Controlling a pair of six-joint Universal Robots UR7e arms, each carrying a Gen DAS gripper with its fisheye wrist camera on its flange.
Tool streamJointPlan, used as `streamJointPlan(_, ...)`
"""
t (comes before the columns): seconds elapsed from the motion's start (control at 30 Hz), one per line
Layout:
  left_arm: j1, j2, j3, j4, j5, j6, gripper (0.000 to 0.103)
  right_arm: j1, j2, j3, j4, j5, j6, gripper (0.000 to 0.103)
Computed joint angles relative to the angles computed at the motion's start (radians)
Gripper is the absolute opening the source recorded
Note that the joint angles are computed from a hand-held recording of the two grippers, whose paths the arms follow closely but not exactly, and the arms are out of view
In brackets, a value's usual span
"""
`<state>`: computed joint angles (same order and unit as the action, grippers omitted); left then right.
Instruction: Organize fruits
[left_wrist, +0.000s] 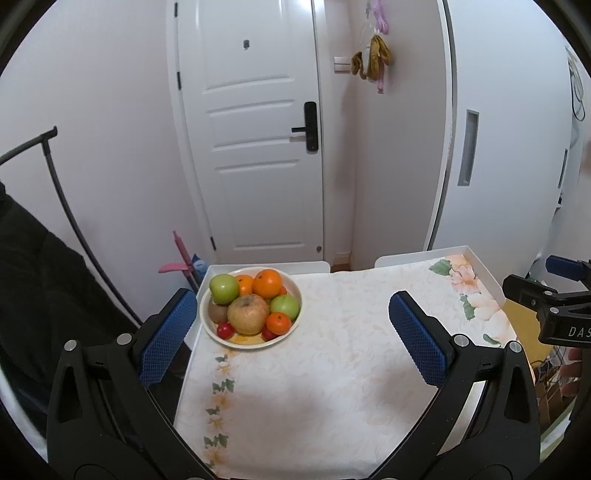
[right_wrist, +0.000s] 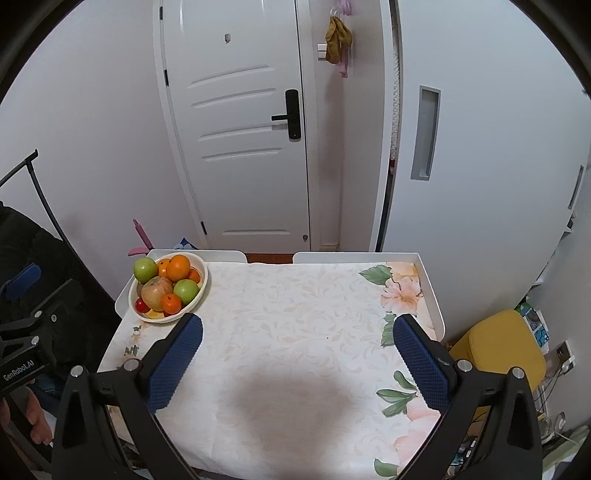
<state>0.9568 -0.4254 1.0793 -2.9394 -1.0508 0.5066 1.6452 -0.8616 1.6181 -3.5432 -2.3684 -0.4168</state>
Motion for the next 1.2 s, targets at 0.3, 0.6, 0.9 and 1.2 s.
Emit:
streamJointPlan(0.3, 0.0, 0.002, -0.007, 0.003, -0.004, 0.0, 0.103, 0.003, 0.008, -0.006, -0.015, -0.004, -0.005, 0.103)
streamJointPlan(0.6, 0.0, 0.004, -0.013, 0.007, -0.007, 0.0, 0.103, 0.014, 0.022, -0.026, -0.031, -0.035, -0.018, 0.103)
streamJointPlan(0.9, 0.001, 0.004, -0.012, 0.005, -0.008, -0.001, 0.103, 0.017, 0.028, -0.033, -0.048, -0.05, -0.018, 0.103)
streamJointPlan(1.2, -0.001, 0.008, -0.016, 0.011, -0.02, 0.0, 0.103, 0.018, 0.034, -0.039, -0.055, -0.06, -0.028, 0.103)
